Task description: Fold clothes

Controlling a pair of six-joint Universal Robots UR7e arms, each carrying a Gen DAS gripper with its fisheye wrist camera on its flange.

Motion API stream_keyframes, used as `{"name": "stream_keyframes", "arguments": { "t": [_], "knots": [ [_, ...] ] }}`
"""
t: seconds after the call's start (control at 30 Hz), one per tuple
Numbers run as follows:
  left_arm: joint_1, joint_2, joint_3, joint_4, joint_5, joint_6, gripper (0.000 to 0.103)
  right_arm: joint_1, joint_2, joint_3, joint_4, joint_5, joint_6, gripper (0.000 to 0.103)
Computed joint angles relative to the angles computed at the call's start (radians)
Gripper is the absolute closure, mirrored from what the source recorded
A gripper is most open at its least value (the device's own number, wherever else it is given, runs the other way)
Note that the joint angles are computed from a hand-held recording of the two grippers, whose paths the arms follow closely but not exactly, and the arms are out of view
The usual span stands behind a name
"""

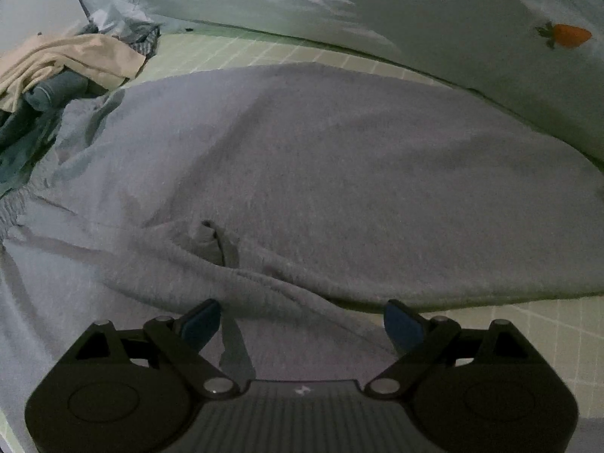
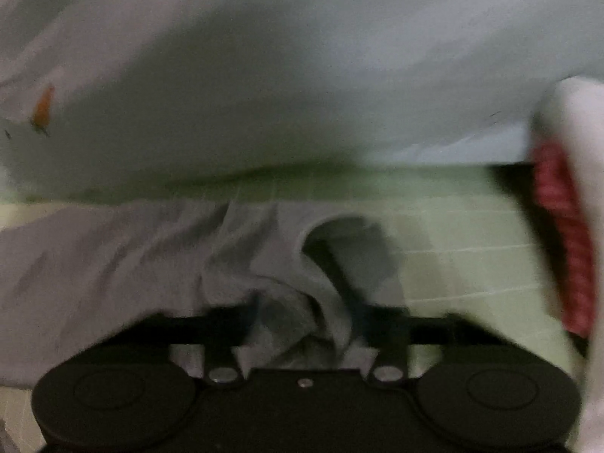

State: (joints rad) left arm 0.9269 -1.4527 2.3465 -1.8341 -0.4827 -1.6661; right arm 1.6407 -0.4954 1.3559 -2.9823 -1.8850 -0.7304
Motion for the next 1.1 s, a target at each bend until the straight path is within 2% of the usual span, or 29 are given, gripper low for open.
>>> {"name": "stream_keyframes", "arguments": {
  "t": [0.03,0.1,0.13,0.2,0.23,0.27,0.3,0.37,0.5,0.6,0.73,0.87,0.97,1.1],
  "knots": [
    [0.004,-0.001,-0.003,0.010,-0.002,-0.005,0.010,0.000,0.013,-0.049,0.057,0.008,0.013,0.099],
    [0.013,-0.002,-0.009,0.022,-0.008,-0.013,0.010,0.005,0.037,-0.135,0.069,0.038,0.051,0.099],
    [0.018,-0.002,-0.011,0.023,-0.010,-0.014,0.010,0.009,0.053,-0.177,0.050,0.047,0.074,0.101],
    [0.022,-0.001,-0.013,0.024,-0.014,-0.018,0.010,0.021,0.098,-0.262,-0.045,0.039,0.128,0.097],
    [0.022,0.000,-0.013,0.023,-0.015,-0.020,0.010,0.025,0.115,-0.290,-0.079,0.020,0.141,0.076],
    [0.022,0.001,-0.013,0.023,-0.015,-0.022,0.010,0.029,0.134,-0.321,-0.112,0.001,0.153,0.045],
    [0.022,0.003,-0.013,0.023,-0.016,-0.023,0.010,0.032,0.146,-0.339,-0.141,-0.020,0.158,0.038],
    [0.022,0.005,-0.013,0.022,-0.018,-0.027,0.010,0.035,0.138,-0.304,-0.186,-0.069,0.135,0.046],
    [0.022,0.010,-0.014,0.021,-0.020,-0.035,0.010,0.018,0.053,-0.073,-0.280,-0.087,0.053,0.046],
    [0.024,0.004,-0.008,0.001,-0.022,-0.013,0.009,0.007,0.021,0.027,-0.276,-0.101,0.009,0.046],
    [0.023,0.007,-0.014,-0.001,-0.014,0.018,0.009,0.006,0.051,0.033,-0.281,-0.147,-0.022,0.046],
    [0.019,0.002,-0.004,-0.045,0.000,0.053,0.009,0.006,0.094,-0.027,-0.297,-0.171,-0.045,0.046],
    [0.022,-0.012,0.017,-0.134,0.004,0.085,0.009,0.004,0.090,-0.049,-0.299,-0.130,0.043,0.045],
    [0.044,-0.011,0.036,-0.295,-0.002,0.137,0.011,-0.005,0.091,-0.110,-0.203,-0.065,0.232,0.044]
  ]
}}
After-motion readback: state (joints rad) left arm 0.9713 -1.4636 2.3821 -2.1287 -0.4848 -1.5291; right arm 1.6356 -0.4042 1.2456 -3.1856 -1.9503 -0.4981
